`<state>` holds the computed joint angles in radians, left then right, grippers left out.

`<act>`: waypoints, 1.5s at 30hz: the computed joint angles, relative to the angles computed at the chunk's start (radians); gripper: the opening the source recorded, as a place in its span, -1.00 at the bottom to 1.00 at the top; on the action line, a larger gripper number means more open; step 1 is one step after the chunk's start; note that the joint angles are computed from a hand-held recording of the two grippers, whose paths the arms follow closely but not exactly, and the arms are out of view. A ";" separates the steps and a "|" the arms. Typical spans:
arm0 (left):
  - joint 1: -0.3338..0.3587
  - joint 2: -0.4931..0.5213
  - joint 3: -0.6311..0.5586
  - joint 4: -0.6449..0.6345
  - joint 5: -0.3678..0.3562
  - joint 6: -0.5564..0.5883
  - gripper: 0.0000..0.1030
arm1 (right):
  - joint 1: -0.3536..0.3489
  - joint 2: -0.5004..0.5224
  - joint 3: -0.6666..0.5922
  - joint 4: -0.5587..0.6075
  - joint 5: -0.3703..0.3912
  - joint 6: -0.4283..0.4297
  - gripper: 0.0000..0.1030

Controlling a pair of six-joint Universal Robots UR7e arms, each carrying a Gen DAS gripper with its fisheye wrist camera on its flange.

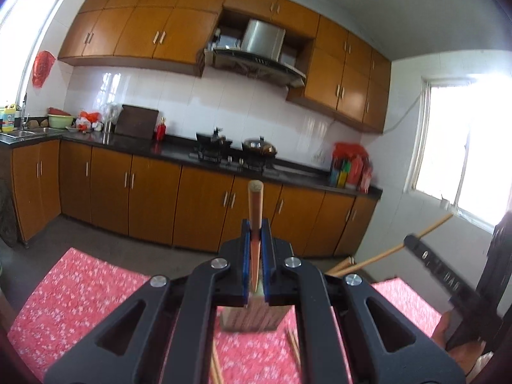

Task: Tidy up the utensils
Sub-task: 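Lower the left tool's chopstick into the holder and open while the right tool does likewise, then close the left tool on a loose chopstick while the right tool grasps another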

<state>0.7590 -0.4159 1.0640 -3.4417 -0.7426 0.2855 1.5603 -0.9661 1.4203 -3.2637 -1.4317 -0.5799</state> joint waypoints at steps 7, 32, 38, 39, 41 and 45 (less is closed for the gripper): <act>0.039 0.112 -0.206 0.125 0.007 -0.012 -0.86 | 0.021 0.097 -0.126 0.074 -0.087 -0.020 -0.86; 0.054 0.098 -0.178 0.147 0.062 -0.061 -0.59 | 0.022 0.074 -0.085 0.051 -0.151 -0.023 -0.37; 0.039 0.030 -0.010 0.064 0.137 -0.045 -0.51 | -0.016 0.014 0.031 0.042 -0.191 -0.010 -0.37; 0.039 0.019 0.026 0.060 0.154 -0.052 -0.50 | -0.025 0.008 0.047 0.054 -0.209 -0.004 -0.37; 0.045 -0.002 0.100 0.086 0.189 -0.091 -0.50 | -0.046 0.005 0.070 0.096 -0.244 0.009 -0.37; 0.071 -0.035 0.222 0.208 0.224 -0.219 -0.50 | -0.086 0.016 0.102 0.207 -0.325 0.018 -0.37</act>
